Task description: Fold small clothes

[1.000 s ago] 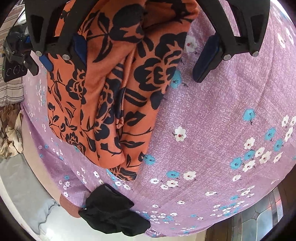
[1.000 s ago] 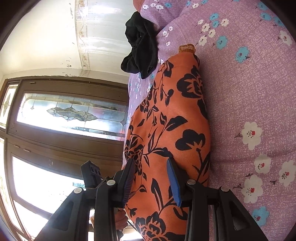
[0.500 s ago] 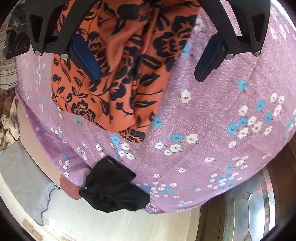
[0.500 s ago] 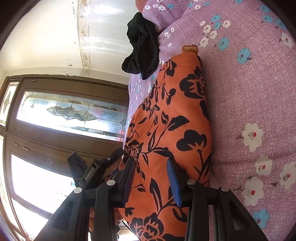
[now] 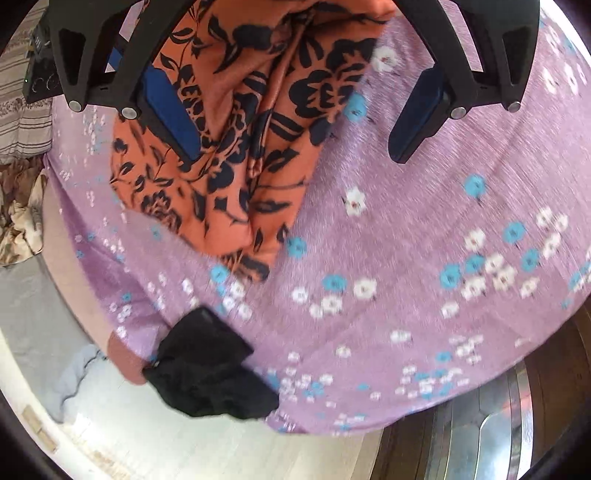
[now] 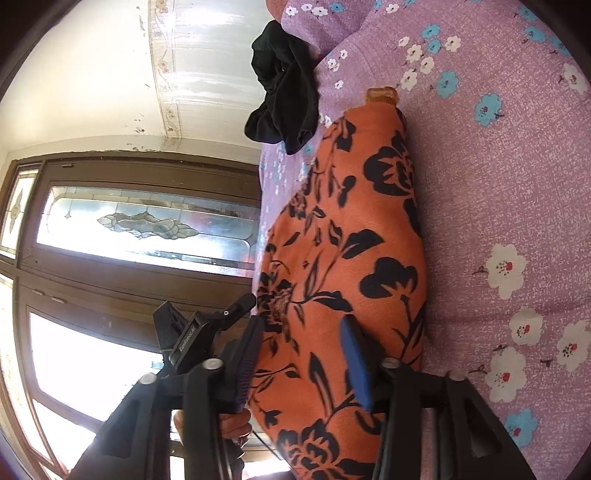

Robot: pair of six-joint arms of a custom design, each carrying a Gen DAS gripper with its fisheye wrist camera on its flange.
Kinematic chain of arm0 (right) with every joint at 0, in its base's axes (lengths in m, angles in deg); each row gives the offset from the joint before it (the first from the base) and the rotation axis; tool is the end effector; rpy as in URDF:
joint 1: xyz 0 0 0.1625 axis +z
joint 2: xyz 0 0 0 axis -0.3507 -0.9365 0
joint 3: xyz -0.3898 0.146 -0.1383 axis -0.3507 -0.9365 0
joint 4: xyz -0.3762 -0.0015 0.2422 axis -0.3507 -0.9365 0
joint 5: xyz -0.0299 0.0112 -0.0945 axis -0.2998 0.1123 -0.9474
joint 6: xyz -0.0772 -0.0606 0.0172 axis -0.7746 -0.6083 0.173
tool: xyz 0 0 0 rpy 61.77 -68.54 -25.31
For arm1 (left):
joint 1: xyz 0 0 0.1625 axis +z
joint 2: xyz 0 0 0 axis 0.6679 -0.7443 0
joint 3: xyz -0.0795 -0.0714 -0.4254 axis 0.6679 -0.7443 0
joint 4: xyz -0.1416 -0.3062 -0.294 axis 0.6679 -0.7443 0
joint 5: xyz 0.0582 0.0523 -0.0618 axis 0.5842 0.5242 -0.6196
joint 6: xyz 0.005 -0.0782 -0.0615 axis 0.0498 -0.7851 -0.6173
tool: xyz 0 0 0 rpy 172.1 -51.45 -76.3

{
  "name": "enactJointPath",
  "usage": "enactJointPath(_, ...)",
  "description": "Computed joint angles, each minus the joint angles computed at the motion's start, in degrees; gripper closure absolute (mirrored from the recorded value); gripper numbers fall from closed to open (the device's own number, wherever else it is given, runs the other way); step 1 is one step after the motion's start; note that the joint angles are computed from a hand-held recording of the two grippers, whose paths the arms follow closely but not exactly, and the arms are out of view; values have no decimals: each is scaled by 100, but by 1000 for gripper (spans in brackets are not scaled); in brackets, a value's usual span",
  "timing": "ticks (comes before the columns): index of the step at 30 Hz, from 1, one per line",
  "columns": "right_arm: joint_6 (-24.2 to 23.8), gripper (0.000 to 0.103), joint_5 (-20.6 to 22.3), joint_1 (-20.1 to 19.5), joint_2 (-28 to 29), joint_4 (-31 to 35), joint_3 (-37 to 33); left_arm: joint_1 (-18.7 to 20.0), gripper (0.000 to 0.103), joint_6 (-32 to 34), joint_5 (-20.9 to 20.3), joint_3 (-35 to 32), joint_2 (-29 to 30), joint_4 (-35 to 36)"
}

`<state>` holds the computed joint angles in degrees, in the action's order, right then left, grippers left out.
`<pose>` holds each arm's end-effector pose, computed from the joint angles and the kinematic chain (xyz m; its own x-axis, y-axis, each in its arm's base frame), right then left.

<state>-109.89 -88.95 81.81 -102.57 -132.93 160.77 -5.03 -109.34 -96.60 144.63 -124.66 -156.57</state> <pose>-0.0941 -0.5644 0.3508 -0.8734 -0.0030 -0.4870 0.1487 0.9506 -0.2724 -0.3360 -0.5071 0.0314 -0.8790 -0.2686 -0.3939 0.0208 0.8039 -0.5944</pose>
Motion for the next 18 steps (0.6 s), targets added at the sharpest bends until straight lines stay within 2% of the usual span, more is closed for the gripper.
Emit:
enactJointPath(1,-19,37,-18,24,-30,26,-15,9,1,162,-97,88,-87,-159)
enactJointPath(2,-38,36,-91,56,-60,8,-20,40,1,282,-232,125,-136,-246)
enactJointPath(6,-29,36,-429,125,-129,-40,-50,242,1,712,-1131,253,-177,-602)
enactJointPath(9,81,36,-423,53,-130,-63,-58,347,1,813,-1721,297,-195,-579)
enactJointPath(12,299,36,-628,43,-144,-335,-21,403,1,817,-2019,411,-230,-836)
enactJointPath(14,519,35,-1236,153,-251,-986,105,405,2,909,-2132,497,-274,-1114)
enactJointPath(15,482,35,-1334,161,-268,-1110,120,367,2,963,-2107,584,-319,-1340)
enactJointPath(18,583,35,-1022,34,-125,-716,-20,325,2,1145,-2105,673,-340,-1688)
